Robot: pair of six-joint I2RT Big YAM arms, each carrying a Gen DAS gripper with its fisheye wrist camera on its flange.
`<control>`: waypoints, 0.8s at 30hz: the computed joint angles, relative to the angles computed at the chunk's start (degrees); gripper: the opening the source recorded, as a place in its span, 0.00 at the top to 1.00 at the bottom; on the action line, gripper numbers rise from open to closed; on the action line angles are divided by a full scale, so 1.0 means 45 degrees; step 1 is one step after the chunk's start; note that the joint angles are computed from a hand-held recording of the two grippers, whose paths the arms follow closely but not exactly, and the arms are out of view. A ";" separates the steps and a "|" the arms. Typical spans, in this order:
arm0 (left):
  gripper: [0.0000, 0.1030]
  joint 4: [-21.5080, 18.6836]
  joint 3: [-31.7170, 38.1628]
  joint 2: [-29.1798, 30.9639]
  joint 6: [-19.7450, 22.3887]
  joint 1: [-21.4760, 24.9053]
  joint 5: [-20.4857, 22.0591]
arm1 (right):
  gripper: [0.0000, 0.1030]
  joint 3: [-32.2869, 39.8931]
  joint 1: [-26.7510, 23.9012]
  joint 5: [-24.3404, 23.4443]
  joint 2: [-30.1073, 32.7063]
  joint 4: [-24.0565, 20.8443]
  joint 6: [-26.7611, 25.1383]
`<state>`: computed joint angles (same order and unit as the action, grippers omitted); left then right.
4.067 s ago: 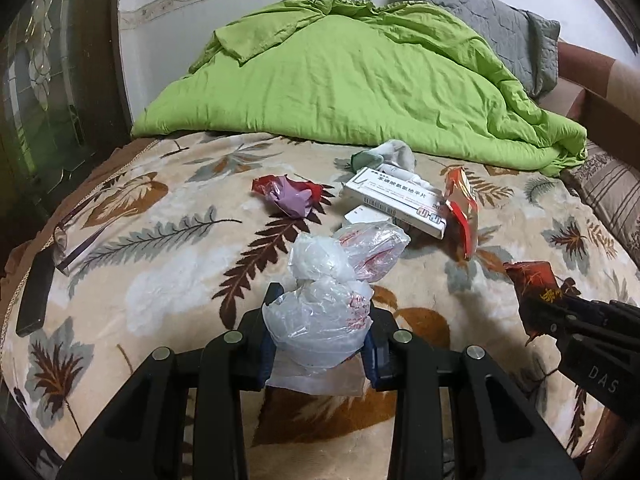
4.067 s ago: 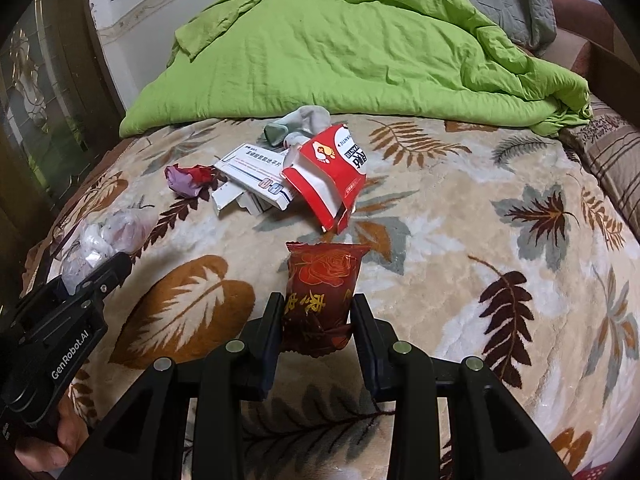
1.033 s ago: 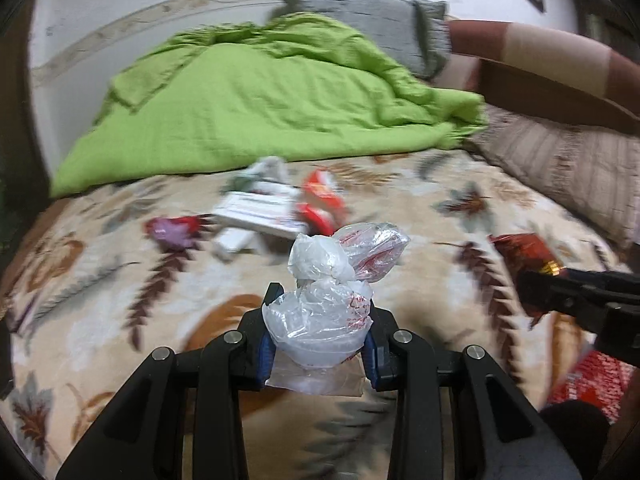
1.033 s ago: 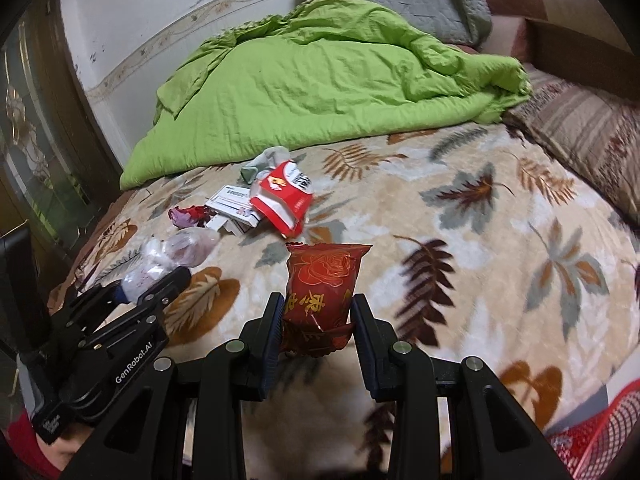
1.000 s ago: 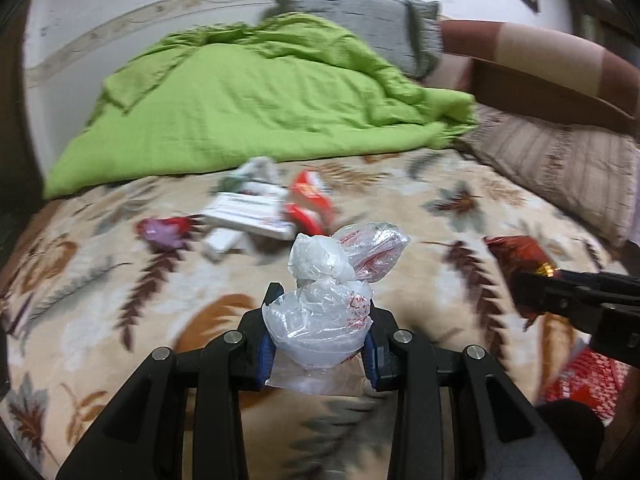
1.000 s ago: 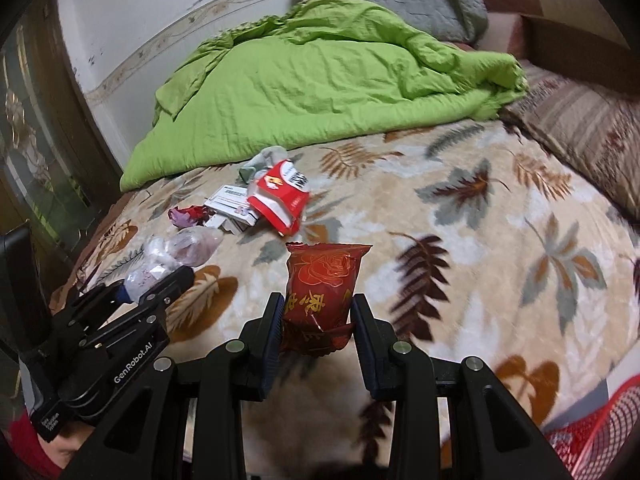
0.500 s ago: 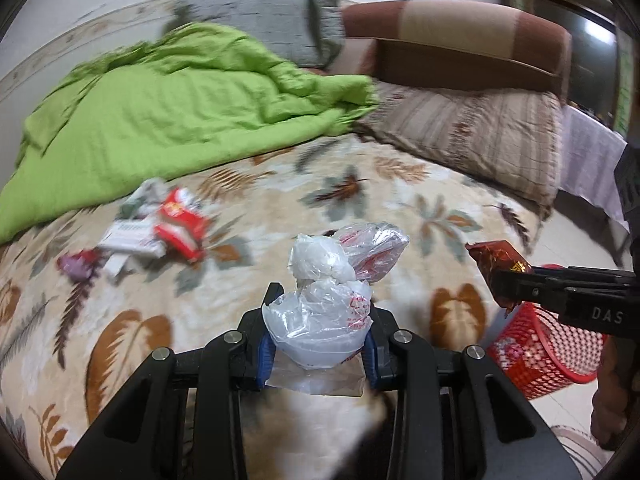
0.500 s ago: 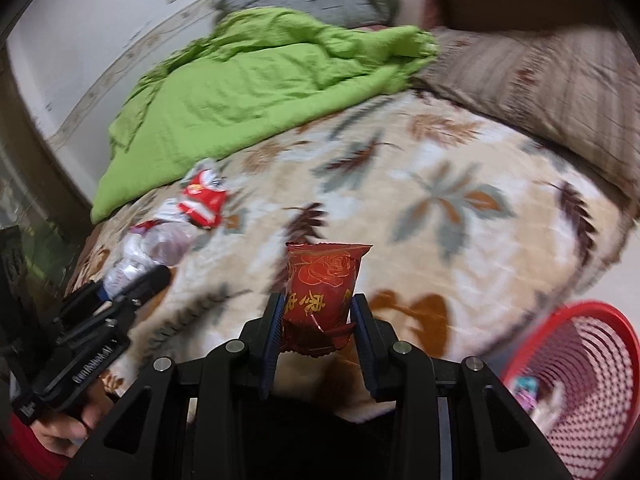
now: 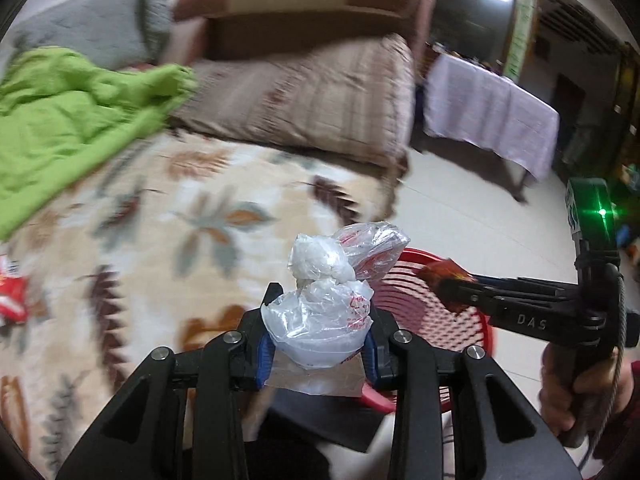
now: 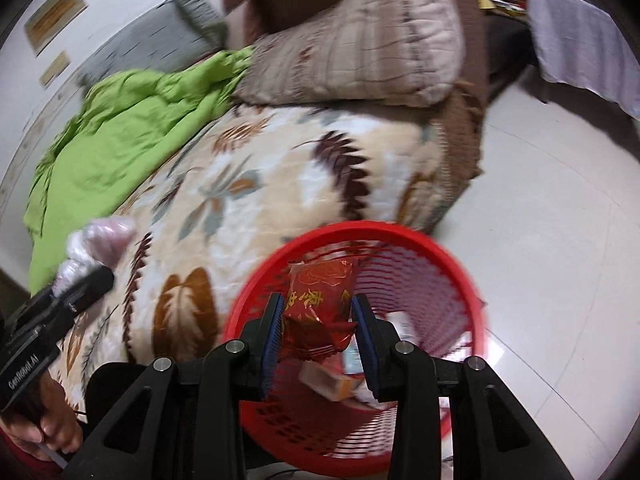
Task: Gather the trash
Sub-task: 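Carry both items over the red basket and open both grippers to drop them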
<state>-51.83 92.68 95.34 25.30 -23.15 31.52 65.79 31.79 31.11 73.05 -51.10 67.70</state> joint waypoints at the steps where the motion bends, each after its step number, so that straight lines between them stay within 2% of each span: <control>1: 0.67 -0.0315 0.0143 0.0168 0.0033 -0.0289 0.0001 | 0.59 -0.0151 -0.0028 -0.0041 -0.0139 0.0039 0.0056; 3: 0.63 -0.0881 0.0381 0.0475 0.0285 -0.0719 0.0050 | 0.53 -0.0332 -0.0121 0.0050 -0.0281 -0.0098 0.0186; 5: 0.49 -0.1270 0.0554 0.0734 0.0389 -0.1088 -0.0333 | 0.45 -0.0543 -0.0164 0.0111 -0.0448 -0.0154 0.0423; 9: 0.49 -0.1135 0.0386 0.0640 0.0332 -0.0970 -0.0365 | 0.44 -0.0922 -0.0217 0.0084 -0.0796 0.0202 0.0718; 12: 0.48 -0.0882 0.0411 0.0530 0.0098 -0.0570 -0.0530 | 0.44 -0.0857 -0.0264 -0.0073 -0.0716 0.0594 0.0482; 15: 0.48 -0.0742 0.0553 0.0510 -0.0238 -0.0033 -0.0474 | 0.44 -0.0446 -0.0287 -0.0373 -0.0277 0.1166 -0.0135; 18: 0.47 -0.0391 0.0680 0.0514 -0.0518 0.0604 -0.0862 | 0.44 0.0300 -0.0239 -0.0850 0.0514 0.1775 -0.0937; 24: 0.45 0.0087 0.1246 0.0865 -0.1297 0.2331 -0.1285 | 0.44 0.2697 -0.0147 -0.2485 0.2860 0.2369 -0.3062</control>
